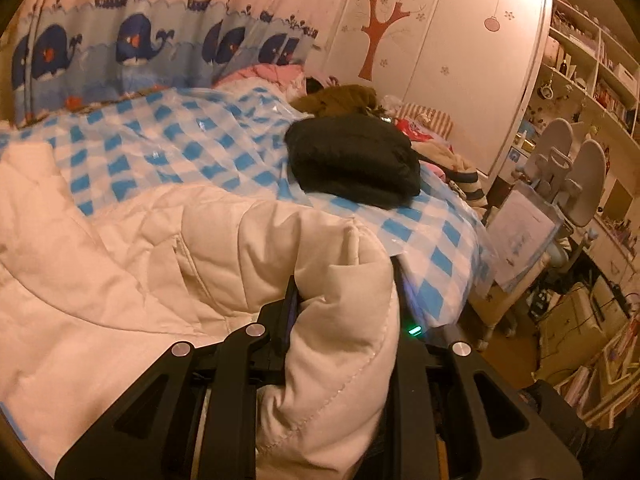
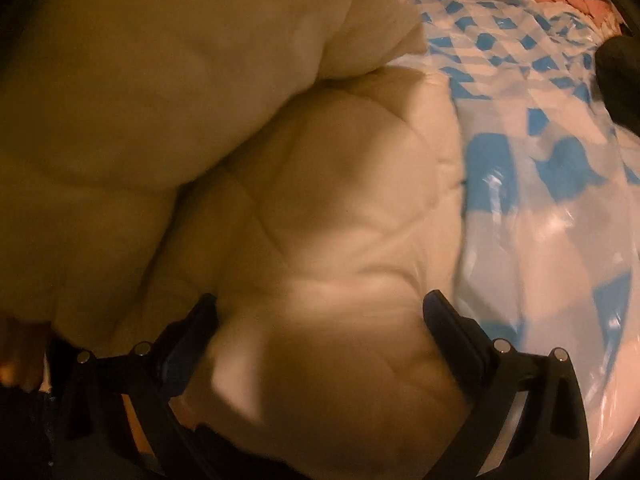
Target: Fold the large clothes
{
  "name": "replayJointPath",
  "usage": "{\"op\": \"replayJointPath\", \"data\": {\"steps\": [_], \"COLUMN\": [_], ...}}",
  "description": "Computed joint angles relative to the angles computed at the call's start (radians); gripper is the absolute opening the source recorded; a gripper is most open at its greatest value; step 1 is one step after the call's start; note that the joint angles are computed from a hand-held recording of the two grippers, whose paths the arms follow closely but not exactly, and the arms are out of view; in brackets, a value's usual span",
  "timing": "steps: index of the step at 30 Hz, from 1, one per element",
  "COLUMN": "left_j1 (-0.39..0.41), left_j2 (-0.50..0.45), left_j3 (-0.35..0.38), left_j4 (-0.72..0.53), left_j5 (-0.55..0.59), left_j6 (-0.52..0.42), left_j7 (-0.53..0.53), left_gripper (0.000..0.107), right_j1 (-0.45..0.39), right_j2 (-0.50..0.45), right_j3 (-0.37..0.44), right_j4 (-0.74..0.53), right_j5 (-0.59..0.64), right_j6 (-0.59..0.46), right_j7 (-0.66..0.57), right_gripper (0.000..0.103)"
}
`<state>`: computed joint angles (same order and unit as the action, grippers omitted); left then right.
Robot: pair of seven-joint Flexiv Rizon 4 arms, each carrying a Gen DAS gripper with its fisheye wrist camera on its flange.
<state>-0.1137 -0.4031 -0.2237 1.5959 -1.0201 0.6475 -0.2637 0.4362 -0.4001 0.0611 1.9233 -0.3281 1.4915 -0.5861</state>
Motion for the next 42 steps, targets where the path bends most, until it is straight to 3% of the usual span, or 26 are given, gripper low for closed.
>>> {"op": "replayJointPath", "data": {"steps": [2, 4, 7, 8, 10, 12, 14, 16, 17, 18, 20, 22, 24, 25, 28, 30, 32, 33, 35, 37, 39, 40, 42], "left_j1": [0.003, 0.006, -0.008, -0.015, -0.033, -0.051, -0.061, -0.063, -0.062, -0.062, -0.043, -0.004, 0.038, 0.044, 0.056, 0.058, 0.066, 0.063, 0.043, 0.05, 0.055, 0.057, 0.061], "left_j2": [-0.016, -0.029, -0.036, -0.035, -0.031, -0.021, -0.012, 0.004, 0.02, 0.033, 0.06, 0.1, 0.14, 0.155, 0.144, 0.07, 0.014, -0.022, -0.03, -0.031, -0.03, -0.034, -0.036], "left_j3": [0.001, -0.001, -0.006, -0.006, -0.007, -0.01, -0.012, -0.017, -0.017, -0.007, 0.007, 0.02, 0.043, 0.056, 0.068, 0.08, 0.076, 0.066, 0.046, 0.025, 0.016, 0.014, 0.009], "left_j4": [-0.008, -0.011, 0.01, 0.017, 0.04, 0.074, 0.098, 0.118, 0.134, 0.133, 0.134, 0.141, 0.145, 0.156, 0.156, 0.085, 0.035, 0.012, 0.041, 0.048, 0.047, 0.046, 0.047], "left_j5": [0.025, 0.041, 0.066, 0.078, 0.109, 0.125, 0.141, 0.142, 0.142, 0.161, 0.17, 0.114, 0.017, -0.049, -0.273, -0.262, -0.158, -0.075, -0.058, -0.056, -0.051, -0.05, -0.054], "left_j6": [-0.027, -0.052, -0.036, -0.024, 0.021, 0.086, 0.129, 0.152, 0.159, 0.142, 0.078, -0.011, -0.089, -0.07, 0.056, 0.075, 0.039, 0.017, 0.097, 0.099, 0.097, 0.101, 0.106], "left_j7": [0.007, 0.012, 0.063, 0.073, 0.128, 0.197, 0.236, 0.272, 0.29, 0.275, 0.255, 0.255, 0.266, 0.28, 0.288, 0.179, 0.098, 0.066, 0.125, 0.138, 0.151, 0.155, 0.165], "left_gripper": [0.018, 0.018, 0.018, 0.018, 0.018, 0.02, 0.026, 0.035, 0.041, 0.045, 0.045, 0.045, 0.047, 0.048, 0.063, 0.063, 0.063, 0.063, 0.064, 0.067, 0.068, 0.068, 0.068], "right_j1": [0.017, 0.117, 0.227, 0.216, 0.124, -0.014, -0.135, -0.155, -0.122, -0.116, -0.089, -0.034, -0.039, -0.035, -0.027, -0.027, -0.098, -0.166, -0.293, -0.397, -0.473, -0.508, -0.54], "right_j2": [0.048, 0.092, 0.167, 0.172, 0.152, 0.138, 0.09, 0.01, -0.046, -0.074, -0.077, -0.043, -0.043, -0.039, -0.018, -0.028, -0.048, -0.04, -0.019, -0.039, -0.101, -0.166, -0.295], "right_j3": [-0.02, -0.114, -0.326, -0.342, -0.277, -0.131, -0.001, 0.035, 0.019, 0.034, 0.006, -0.08, -0.091, -0.102, -0.117, -0.142, -0.054, 0.027, 0.151, 0.314, 0.477, 0.559, 0.682], "right_j4": [0.066, 0.114, 0.242, 0.254, 0.222, 0.104, -0.052, -0.186, -0.235, -0.26, -0.232, -0.142, -0.105, -0.085, -0.039, -0.037, -0.085, -0.103, -0.114, -0.184, -0.347, -0.428, -0.591], "right_j5": [0.068, 0.248, 0.125, 0.126, 0.097, 0.113, 0.028, -0.122, -0.216, -0.246, -0.204, -0.189, -0.197, -0.205, -0.322, -0.371, -0.285, -0.253, -0.23, 0.036, 0.251, 0.261, 0.186], "right_j6": [0.043, 0.11, 0.279, 0.363, 0.46, 0.325, 0.042, -0.284, -0.421, -0.493, -0.448, -0.334, -0.273, -0.239, -0.198, -0.16, -0.192, -0.213, -0.146, -0.039, -0.107, -0.139, -0.31], "right_j7": [-0.016, -0.098, 0.103, 0.122, 0.135, 0.01, -0.075, -0.117, -0.152, -0.166, -0.145, -0.098, -0.065, -0.042, 0.075, 0.114, 0.026, -0.011, -0.01, -0.246, -0.507, -0.586, -0.625], "right_gripper": [0.096, 0.096, 0.096, 0.096, 0.096, 0.096, 0.096, 0.096, 0.096, 0.096, 0.096, 0.096, 0.096, 0.096, 0.096, 0.096, 0.096, 0.096, 0.096, 0.096, 0.096, 0.096, 0.096]}}
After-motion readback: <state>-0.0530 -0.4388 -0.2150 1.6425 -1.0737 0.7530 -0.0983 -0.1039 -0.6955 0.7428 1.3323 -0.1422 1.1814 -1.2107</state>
